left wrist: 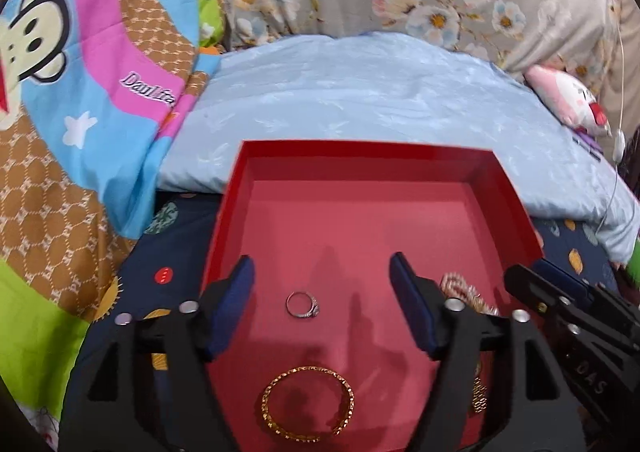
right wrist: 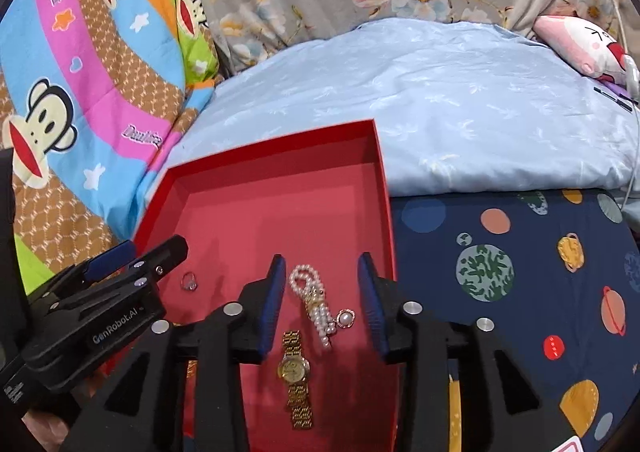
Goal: Organize jewelry
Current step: 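Withdraw both grippers from the red box, then lower the left gripper onto the dark beaded bracelet and close on it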
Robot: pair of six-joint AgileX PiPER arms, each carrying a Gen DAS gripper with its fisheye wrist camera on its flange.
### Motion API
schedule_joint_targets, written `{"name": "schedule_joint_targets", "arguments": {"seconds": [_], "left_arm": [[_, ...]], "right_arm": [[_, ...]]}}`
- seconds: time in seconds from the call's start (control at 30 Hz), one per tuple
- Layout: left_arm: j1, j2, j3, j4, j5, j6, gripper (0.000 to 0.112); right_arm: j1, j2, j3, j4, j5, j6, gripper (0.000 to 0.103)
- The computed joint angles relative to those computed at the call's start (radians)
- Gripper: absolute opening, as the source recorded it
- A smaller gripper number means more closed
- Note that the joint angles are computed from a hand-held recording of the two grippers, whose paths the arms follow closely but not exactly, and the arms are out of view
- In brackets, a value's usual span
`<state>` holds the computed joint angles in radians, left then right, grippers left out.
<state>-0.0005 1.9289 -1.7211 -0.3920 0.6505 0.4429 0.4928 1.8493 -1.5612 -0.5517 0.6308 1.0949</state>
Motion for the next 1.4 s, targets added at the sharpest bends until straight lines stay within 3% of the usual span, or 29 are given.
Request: {"name": "schedule_joint_targets", "arguments": {"seconds": [0.1, 0.23, 0.43, 0.63, 0.8, 1.0, 1.17, 1.27, 1.4], "left_arm": [[0.036, -0.056, 0.053, -0.061, 0.005, 0.037, 0.076], [0.100, -0.209, 0.239, -0.152, -0.008, 0.167, 0.078], [0.237, -0.440, 0.538, -0.278, 0.045, 0.407, 0.083], [0.468, -0.613, 0.777, -0.424, 0.222, 0.701, 0.084], [0.585, -0.706, 0.901, -0.463, 0.301, 0.829, 0.084], [0.583, -0.792, 1.020, -0.465, 0.250, 0.897, 0.084], [0.532, -0.782, 1.037, -0.445, 0.206, 0.838, 0.083], [0.454, -0.763, 1.039, -0.389, 0.131, 0.759, 0.071], [0.416, -0.708, 1.006, -0.357, 0.125, 0.675, 0.062]], "right_arm": [[0.040, -0.085, 0.084, -0.072, 0.013, 0.081, 0.039], [0.146, -0.236, 0.256, -0.210, 0.033, 0.263, 0.048], [0.421, -0.397, 0.449, -0.357, 0.229, 0.533, 0.049], [0.697, -0.414, 0.536, -0.327, 0.416, 0.720, 0.050], [0.831, -0.397, 0.595, -0.299, 0.468, 0.869, 0.050], [0.866, -0.398, 0.643, -0.289, 0.437, 0.963, 0.050], [0.857, -0.391, 0.643, -0.283, 0.424, 0.965, 0.050], [0.854, -0.399, 0.653, -0.284, 0.415, 0.980, 0.050], [0.853, -0.404, 0.660, -0.290, 0.409, 0.990, 0.050]]}}
